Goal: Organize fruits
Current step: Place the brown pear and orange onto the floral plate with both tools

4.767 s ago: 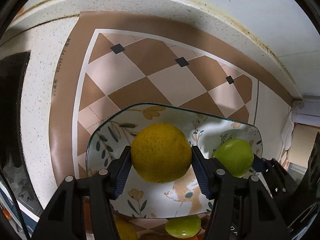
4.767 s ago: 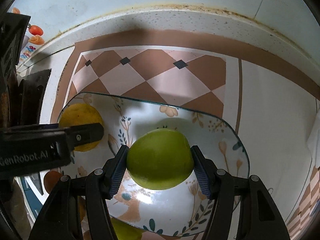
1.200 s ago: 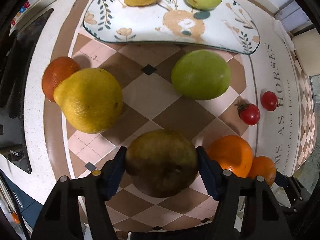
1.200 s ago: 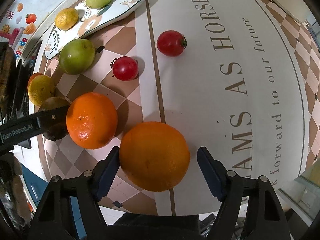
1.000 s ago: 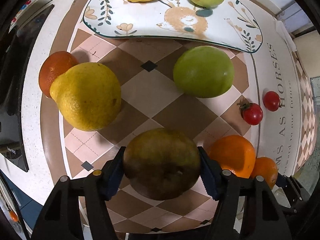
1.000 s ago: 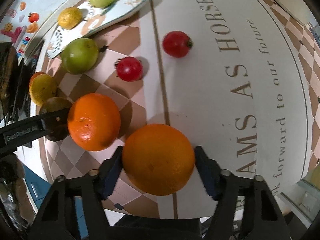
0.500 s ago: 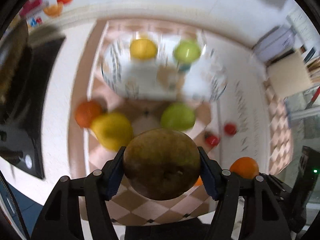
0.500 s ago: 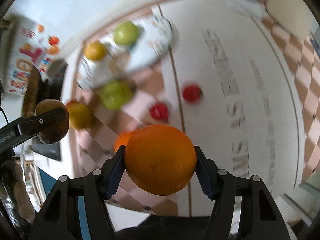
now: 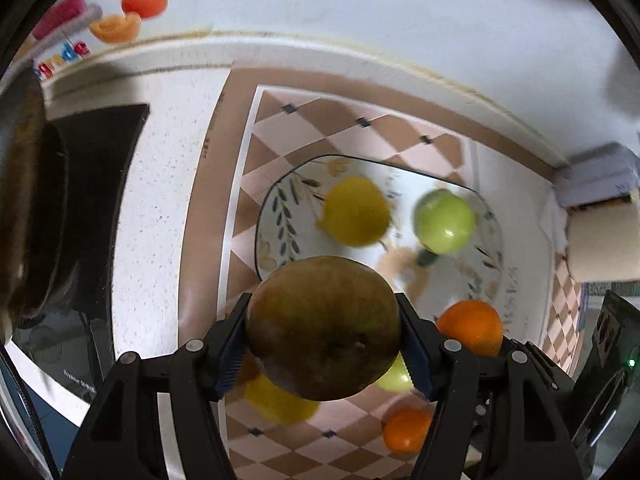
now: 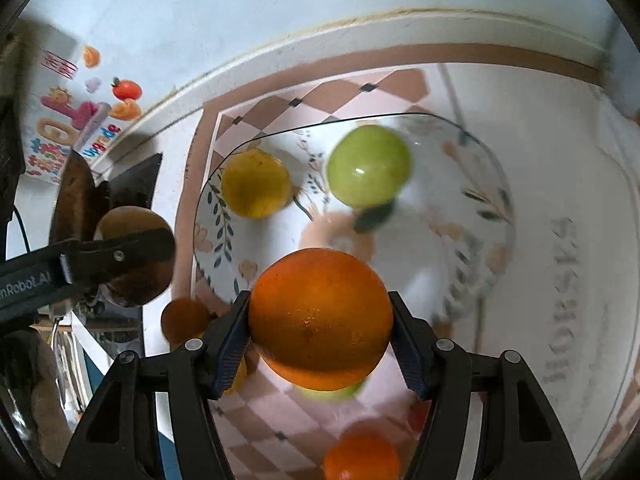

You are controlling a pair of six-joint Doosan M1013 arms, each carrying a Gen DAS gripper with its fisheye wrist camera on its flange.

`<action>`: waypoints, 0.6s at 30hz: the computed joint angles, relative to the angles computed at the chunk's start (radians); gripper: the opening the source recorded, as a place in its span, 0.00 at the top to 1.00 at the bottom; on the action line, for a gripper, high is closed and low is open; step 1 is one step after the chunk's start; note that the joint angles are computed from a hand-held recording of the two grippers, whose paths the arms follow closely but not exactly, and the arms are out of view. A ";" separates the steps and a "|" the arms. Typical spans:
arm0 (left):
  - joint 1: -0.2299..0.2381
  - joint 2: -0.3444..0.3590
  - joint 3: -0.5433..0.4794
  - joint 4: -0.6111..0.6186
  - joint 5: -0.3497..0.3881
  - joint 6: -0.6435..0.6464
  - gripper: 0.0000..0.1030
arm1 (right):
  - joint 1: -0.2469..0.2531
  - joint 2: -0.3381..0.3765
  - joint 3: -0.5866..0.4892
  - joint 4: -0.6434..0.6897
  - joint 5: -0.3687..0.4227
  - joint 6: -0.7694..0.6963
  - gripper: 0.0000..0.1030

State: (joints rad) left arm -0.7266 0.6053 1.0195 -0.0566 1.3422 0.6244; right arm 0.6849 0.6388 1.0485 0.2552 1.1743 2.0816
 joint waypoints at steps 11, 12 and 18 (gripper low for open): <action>0.043 0.079 -0.033 -0.108 0.056 0.034 0.37 | -0.004 0.130 -0.136 0.018 0.116 -0.053 0.35; 0.043 0.080 -0.031 -0.111 0.056 0.033 0.37 | -0.004 0.139 -0.148 0.017 0.129 -0.057 0.34; 0.045 0.091 -0.036 -0.109 0.073 0.021 0.37 | -0.008 0.173 -0.201 0.023 0.186 -0.078 0.34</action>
State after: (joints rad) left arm -0.6812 0.6959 0.9835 -0.1660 1.4150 0.6450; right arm 0.6771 0.8113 0.8474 0.2783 1.3600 2.0034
